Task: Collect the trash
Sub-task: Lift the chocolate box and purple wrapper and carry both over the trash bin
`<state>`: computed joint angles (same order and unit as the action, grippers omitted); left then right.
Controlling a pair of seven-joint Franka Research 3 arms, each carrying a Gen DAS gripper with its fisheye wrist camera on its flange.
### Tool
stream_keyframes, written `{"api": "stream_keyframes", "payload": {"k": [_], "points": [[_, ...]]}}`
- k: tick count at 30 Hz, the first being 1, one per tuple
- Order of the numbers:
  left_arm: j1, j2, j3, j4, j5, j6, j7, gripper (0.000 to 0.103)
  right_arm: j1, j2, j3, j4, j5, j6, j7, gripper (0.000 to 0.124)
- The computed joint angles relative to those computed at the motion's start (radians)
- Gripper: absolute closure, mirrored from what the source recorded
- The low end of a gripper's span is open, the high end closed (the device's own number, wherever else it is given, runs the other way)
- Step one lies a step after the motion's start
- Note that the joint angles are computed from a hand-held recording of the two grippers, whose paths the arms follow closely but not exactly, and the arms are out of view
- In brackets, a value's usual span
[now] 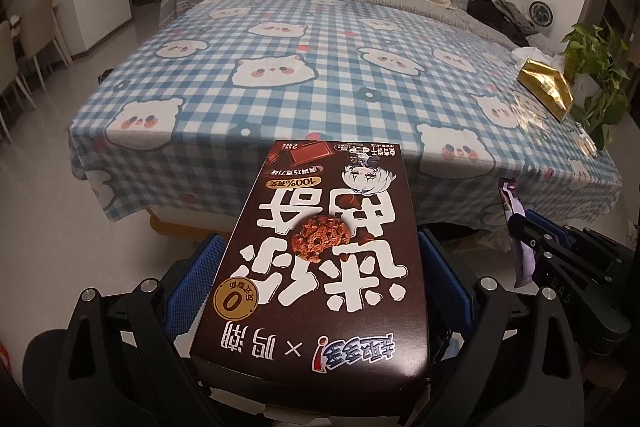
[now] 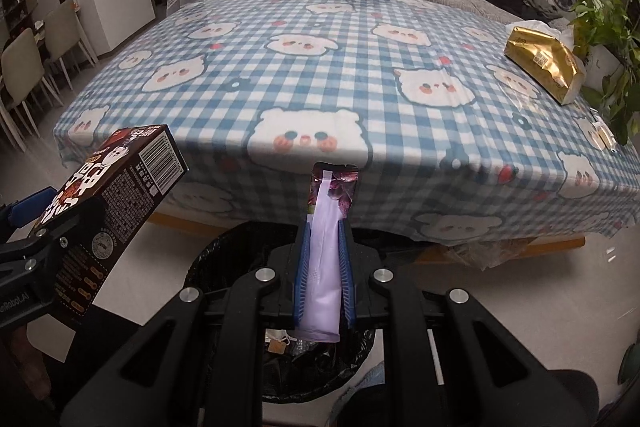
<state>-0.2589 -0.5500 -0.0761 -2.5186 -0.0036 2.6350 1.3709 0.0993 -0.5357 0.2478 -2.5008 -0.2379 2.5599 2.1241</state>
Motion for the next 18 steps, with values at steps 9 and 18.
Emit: {"api": "stream_keyframes", "payload": {"k": [9,18], "points": [[0.004,-0.041,-0.01,-0.072,0.008,0.003,-0.035,0.011,0.022,-0.013,0.006,-0.049,0.01,-0.011,0.003,0.11],[0.011,-0.026,-0.016,-0.12,0.033,0.021,-0.066,0.011,0.043,0.016,-0.001,-0.078,0.027,-0.006,-0.006,0.11]]}}
